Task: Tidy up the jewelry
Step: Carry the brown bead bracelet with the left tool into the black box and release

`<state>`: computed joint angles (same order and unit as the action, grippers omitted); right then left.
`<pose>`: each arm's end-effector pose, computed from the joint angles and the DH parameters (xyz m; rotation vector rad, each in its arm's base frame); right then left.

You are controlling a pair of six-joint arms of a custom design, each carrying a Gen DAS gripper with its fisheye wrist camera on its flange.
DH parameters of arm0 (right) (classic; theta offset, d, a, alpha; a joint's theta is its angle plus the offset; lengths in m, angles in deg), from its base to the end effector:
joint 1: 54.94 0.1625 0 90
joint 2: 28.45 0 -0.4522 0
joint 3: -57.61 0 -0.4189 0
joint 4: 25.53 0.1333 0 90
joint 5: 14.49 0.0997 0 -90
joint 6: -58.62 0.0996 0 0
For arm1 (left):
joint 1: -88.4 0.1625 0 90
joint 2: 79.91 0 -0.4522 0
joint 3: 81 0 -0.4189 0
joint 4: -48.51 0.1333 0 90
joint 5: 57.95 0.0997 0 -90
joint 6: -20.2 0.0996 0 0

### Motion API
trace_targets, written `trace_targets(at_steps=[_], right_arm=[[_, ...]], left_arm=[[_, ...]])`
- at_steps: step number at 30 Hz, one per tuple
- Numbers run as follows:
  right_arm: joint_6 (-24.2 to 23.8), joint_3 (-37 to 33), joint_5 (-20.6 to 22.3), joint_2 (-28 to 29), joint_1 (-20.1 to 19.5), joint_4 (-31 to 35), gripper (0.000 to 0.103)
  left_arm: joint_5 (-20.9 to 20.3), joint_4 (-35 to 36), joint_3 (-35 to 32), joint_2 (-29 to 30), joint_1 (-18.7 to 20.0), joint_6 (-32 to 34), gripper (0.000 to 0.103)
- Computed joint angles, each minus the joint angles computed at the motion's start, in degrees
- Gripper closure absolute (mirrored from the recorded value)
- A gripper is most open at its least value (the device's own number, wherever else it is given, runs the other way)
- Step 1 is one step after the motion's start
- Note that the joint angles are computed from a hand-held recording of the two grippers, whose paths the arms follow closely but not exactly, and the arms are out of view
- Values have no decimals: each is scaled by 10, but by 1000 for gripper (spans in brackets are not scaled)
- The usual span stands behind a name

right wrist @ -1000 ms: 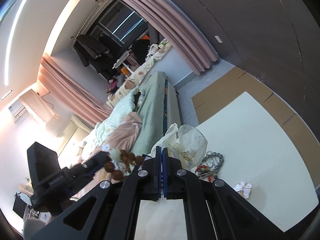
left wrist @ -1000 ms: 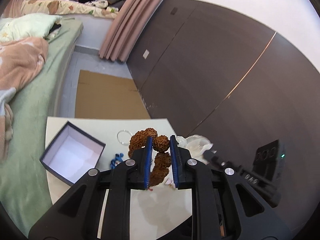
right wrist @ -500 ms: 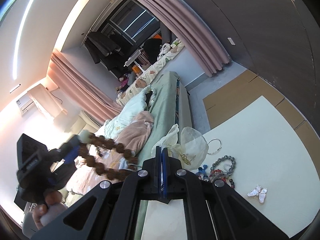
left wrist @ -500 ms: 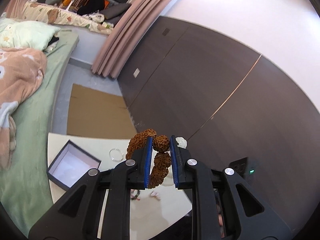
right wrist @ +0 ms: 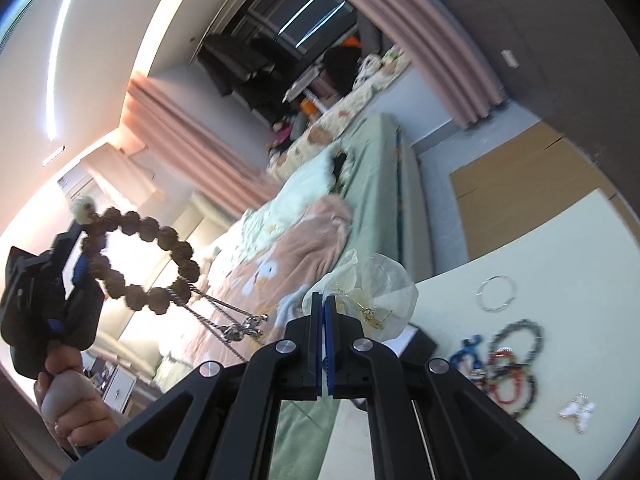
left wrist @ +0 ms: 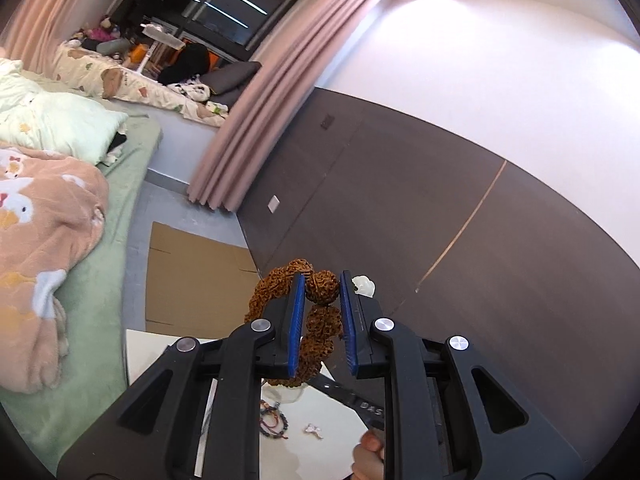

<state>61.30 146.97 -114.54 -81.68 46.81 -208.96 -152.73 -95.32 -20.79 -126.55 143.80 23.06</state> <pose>0.2653 -0.7062 0.3087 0.0848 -2.7201 1.5034 -0.3843 -0.7772 0.3817 -0.9138 -2.5655 0.9290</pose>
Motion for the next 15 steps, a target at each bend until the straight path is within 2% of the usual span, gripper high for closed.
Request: trace_targets(at_steps=[3,4,6,8,9,10,13,15], right_arm=[[5,-33,21,26,-5,39,101],[7,-42,29,32,-7,52,98],[25,-67,51,47,-18,114,95],[42,-75,46,54,-24,143,75],[49,-68,29,54,-26,132,53],[52,-62,24,52,-27,121,41],[50,-44,24,37,-30,106,37],[48,-29,2,23,-29,83,32]], left_arm=[[5,6,-18,10,7,-7,85],[9,9,-26,15,9,-7,85],[9,10,-34,19,13,-10,85],[10,8,-44,24,15,-12,85],[10,6,-48,26,16,-14,85],[9,5,-56,31,17,-16,85],[11,7,-70,38,18,-16,85],[14,15,-82,45,16,-12,85]])
